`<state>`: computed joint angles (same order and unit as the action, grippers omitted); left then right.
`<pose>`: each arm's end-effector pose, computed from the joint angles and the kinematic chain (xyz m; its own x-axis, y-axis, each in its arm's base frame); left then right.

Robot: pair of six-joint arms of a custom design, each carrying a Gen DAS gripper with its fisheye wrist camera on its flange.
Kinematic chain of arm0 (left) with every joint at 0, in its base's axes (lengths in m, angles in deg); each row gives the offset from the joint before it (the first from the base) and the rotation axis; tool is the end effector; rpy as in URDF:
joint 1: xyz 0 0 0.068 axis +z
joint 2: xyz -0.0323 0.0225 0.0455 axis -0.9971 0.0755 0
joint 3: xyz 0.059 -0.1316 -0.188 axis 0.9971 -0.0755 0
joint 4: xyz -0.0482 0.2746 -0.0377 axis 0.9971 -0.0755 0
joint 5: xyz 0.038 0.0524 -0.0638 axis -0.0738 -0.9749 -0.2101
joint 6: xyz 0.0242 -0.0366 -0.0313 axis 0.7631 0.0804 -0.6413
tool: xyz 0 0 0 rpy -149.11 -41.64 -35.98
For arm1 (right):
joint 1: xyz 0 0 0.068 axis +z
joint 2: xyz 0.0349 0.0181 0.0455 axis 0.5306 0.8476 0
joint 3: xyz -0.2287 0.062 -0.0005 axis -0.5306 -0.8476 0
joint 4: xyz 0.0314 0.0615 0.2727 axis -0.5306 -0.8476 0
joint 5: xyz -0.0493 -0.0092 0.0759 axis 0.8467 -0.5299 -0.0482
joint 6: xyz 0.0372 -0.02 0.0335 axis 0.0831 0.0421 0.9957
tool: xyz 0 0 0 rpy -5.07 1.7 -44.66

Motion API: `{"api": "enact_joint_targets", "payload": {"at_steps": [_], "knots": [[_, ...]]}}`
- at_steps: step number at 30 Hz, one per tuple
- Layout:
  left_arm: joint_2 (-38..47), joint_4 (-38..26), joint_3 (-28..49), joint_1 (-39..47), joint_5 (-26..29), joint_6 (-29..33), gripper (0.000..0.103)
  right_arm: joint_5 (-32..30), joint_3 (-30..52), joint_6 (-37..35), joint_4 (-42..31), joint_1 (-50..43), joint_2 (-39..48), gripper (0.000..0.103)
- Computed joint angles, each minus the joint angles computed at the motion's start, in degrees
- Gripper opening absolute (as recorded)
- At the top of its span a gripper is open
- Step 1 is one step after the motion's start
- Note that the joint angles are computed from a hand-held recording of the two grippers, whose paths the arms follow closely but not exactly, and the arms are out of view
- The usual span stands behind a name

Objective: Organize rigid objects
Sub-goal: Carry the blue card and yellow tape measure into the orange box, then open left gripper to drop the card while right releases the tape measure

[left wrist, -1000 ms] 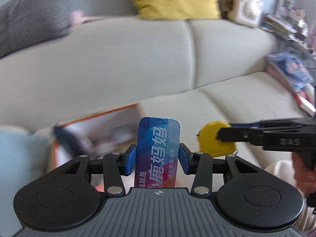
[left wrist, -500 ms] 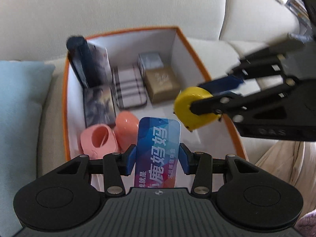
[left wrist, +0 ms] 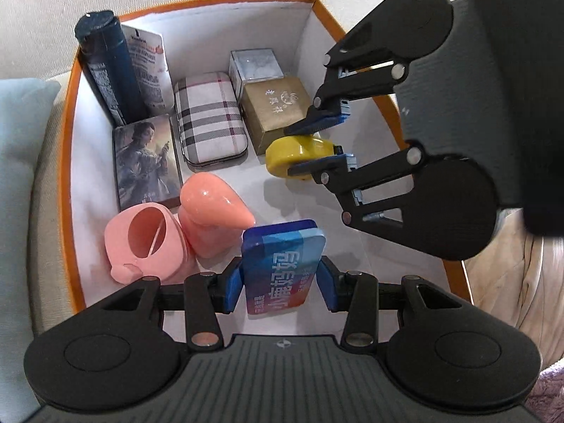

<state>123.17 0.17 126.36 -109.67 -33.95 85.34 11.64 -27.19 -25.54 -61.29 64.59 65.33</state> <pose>0.2089 -0.1032 0.1955 -0.7935 0.5268 -0.3046 0.5945 0.7780 -0.2032 0.2057 0.1259 0.2130 -0.3034 -0.9214 -0.2426 -0.8654 0.3730 -0.3344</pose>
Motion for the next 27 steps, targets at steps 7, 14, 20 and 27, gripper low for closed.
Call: {"api": "enact_joint_targets", "payload": {"at_steps": [7, 14, 20, 27], "knots": [[0.3, 1.7, -1.8, 2.1, 1.5, 0.0, 0.050, 0.0, 0.9, -0.7, 1.0, -1.6, 5.0, 0.022], [-0.5, 1.5, -3.0, 2.9, 1.9, -0.6, 0.050, -5.0, 2.5, 3.0, -1.9, -3.1, 5.4, 0.030], [-0.2, 1.1, -1.9, -0.2, 0.2, -5.0, 0.050, -9.1, 3.6, 6.6, -5.1, -5.5, 3.0, 0.040], [3.2, 2.7, -1.0, -4.2, -4.1, -9.8, 0.050, -8.6, 0.8, 8.5, -5.7, -6.4, -4.4, 0.042]]}}
